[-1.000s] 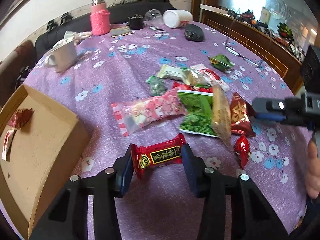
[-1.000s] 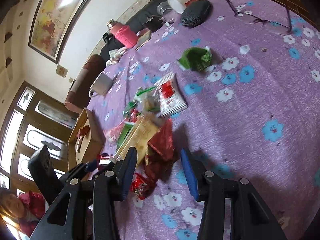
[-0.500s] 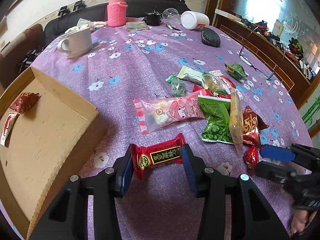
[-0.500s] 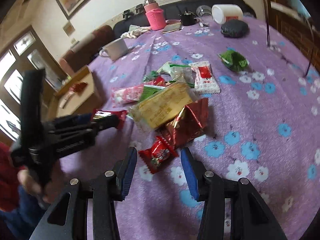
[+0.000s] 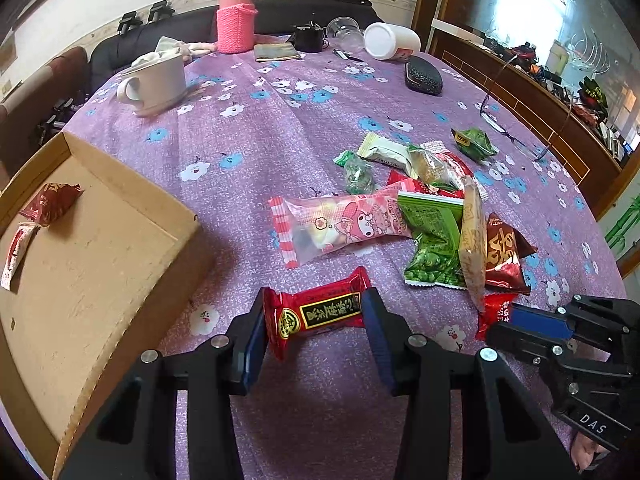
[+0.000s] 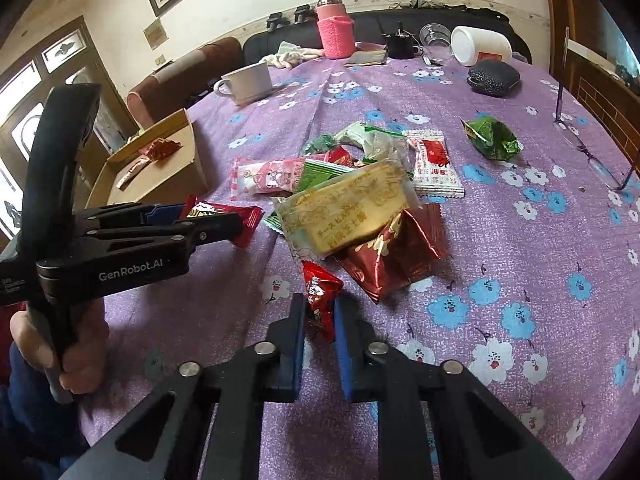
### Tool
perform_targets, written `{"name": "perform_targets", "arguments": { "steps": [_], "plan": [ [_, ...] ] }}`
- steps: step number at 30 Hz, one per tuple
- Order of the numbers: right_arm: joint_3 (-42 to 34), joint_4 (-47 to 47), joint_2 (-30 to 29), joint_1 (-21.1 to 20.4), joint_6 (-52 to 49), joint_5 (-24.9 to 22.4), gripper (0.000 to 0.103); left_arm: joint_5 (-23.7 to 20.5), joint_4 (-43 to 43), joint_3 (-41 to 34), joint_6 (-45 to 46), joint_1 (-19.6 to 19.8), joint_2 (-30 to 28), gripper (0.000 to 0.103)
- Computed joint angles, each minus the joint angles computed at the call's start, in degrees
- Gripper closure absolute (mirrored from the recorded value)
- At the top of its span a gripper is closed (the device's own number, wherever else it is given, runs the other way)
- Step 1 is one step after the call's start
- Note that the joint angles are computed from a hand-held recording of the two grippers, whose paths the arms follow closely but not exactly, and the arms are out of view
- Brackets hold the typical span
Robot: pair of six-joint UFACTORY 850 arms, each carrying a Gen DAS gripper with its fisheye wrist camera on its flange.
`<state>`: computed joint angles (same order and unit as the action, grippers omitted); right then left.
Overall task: Organize snacks
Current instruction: 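Grasp the red chocolate bar with the left tool while the right tool grasps a small red candy, then carry both held snacks over the cardboard box tray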
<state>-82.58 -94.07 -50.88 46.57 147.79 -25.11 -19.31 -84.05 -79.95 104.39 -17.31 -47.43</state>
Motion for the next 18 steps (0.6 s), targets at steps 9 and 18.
{"name": "perform_targets", "arguments": {
  "steps": [9, 18],
  "plan": [
    [0.27, -1.74, 0.22, 0.44, 1.71, -1.19, 0.09, -0.39, -0.34, -0.23, -0.42, 0.24, -0.02, 0.06],
    [1.94, -7.95, 1.58, 1.32, 8.57, -3.89, 0.09, -4.36, -6.42, 1.14, 4.81, 1.63, 1.18, 0.068]
  ]
}}
